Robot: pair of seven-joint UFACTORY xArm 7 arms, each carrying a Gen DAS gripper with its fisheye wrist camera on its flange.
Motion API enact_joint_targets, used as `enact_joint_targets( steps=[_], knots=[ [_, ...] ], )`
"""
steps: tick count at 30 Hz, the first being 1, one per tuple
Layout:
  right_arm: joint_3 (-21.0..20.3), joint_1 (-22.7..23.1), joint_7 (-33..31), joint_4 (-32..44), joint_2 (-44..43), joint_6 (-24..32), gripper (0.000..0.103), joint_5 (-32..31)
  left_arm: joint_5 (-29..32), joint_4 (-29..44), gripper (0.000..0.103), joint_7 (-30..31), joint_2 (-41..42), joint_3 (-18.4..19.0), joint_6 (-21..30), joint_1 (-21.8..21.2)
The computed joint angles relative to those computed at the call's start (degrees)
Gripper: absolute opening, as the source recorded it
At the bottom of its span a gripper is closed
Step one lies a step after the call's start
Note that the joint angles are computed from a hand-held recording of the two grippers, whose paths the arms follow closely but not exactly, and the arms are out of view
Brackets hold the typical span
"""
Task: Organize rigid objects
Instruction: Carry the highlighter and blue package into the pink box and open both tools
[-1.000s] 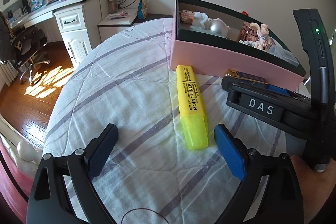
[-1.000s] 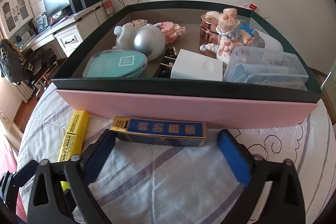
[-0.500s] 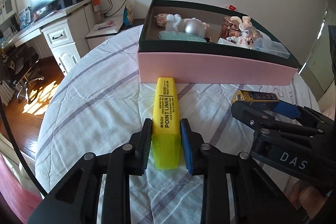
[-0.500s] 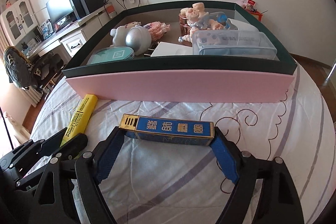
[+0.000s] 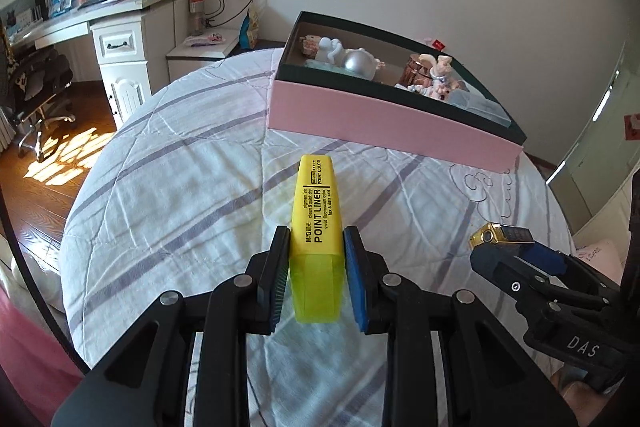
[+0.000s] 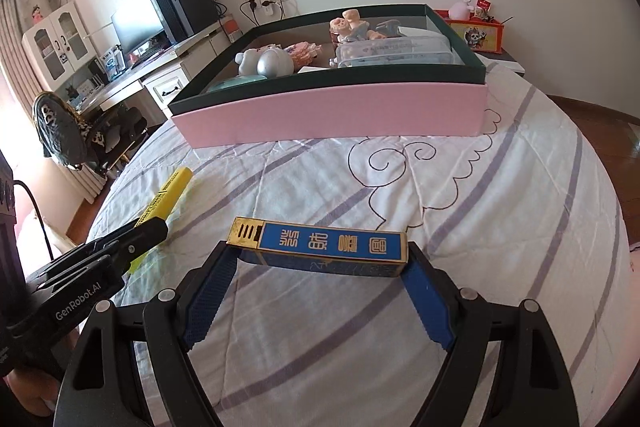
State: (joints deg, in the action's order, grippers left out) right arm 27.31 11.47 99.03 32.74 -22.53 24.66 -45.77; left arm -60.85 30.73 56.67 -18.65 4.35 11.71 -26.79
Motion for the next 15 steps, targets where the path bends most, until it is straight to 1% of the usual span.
enact_joint_targets(
  steps=[2,6,9,12,13,15],
  knots=[
    [1.16,0.35,0.67,-0.32,-2.01,1.52,0.084,-0.57,0.14,-2.03,0.027,-0.86,-3.07,-1.26,-1.76,-0.73],
    [2.8,2.04,-0.21,-0.56,-6.21,6.1,0.084,0.72,3.44,-5.93,0.027,-5.14,-9.48,-2.92,-6.1,-2.51],
    [4.01,3.1,-0.43,-1.34,-10.24,8.67,0.084,2.21,7.02,-8.93,0.027,-9.52,-15.27,-6.26,-8.72,-1.34],
    [5.4,3.72,-0.66,-2.0,-14.91,10.59,0.084,3.74,10.61,-11.02,0.027,-12.83,-21.58,-8.32,-6.82,0.26],
    [6.03,3.9,-1.12,-1.86,-16.53,11.71,0.084,4.33,11.97,-11.76,0.027,-14.18,-23.67,-9.52,-6.32,1.27],
    [7.29,4.03,-2.47,-1.16,-19.05,13.85,0.084,5.44,13.8,-12.9,0.027,-15.46,-27.89,-9.43,-4.71,1.23]
  ],
)
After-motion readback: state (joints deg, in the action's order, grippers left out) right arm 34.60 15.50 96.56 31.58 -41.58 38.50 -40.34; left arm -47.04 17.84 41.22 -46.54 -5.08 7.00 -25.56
